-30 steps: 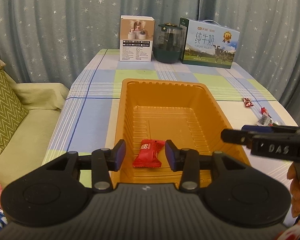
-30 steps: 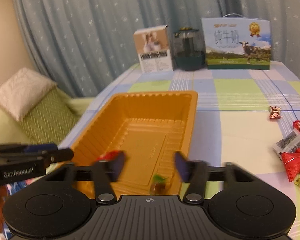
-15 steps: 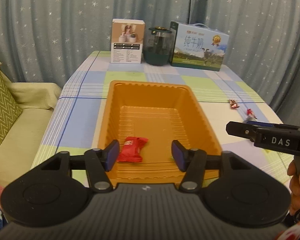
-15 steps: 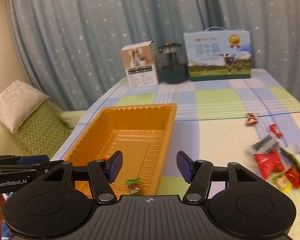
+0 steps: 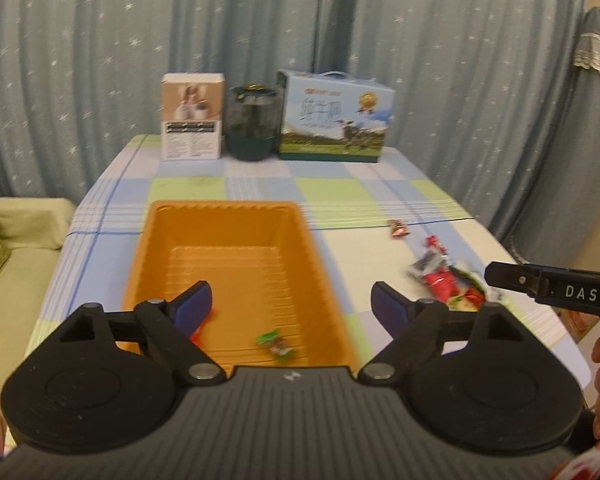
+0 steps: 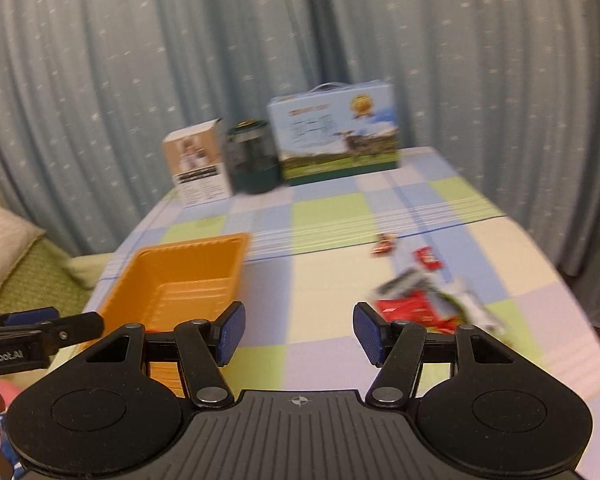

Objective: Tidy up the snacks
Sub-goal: 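Move both open tools back from the tray to the snack pile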

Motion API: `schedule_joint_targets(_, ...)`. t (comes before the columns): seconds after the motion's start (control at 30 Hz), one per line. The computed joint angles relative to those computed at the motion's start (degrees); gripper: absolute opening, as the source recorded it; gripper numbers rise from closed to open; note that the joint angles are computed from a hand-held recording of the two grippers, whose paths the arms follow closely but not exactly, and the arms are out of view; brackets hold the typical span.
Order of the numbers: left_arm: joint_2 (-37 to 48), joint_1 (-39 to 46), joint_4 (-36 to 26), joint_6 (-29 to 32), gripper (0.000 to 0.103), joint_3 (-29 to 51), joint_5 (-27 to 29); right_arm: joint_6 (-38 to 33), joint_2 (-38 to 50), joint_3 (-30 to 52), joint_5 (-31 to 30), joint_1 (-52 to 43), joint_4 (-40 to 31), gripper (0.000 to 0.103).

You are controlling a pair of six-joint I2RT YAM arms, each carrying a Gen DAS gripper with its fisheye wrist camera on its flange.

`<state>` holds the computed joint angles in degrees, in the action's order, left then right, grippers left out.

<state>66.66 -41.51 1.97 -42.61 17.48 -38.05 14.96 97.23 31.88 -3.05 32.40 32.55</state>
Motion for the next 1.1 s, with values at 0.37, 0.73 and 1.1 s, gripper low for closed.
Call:
schedule_joint_targets(0.37,14.22,-5.47,6.17,2.41,0.092,10.48,1.0,-4.89,-9.12,-9.77,-2.26,-12.38,-0.16,0.06)
schedule_joint_targets(0.73,25.75,-5.26,14.21,8.27,0.095,17.39,7.81,-9.31,-7.72,-13.04,-6.0,-22.92,1.79,0.06)
schedule_joint_targets(1.1,44.44,-1.29,23.46,14.29,0.094,26.37,17.33,-16.12,13.23,-3.94,-9.38,-27.32,9.03,0.06)
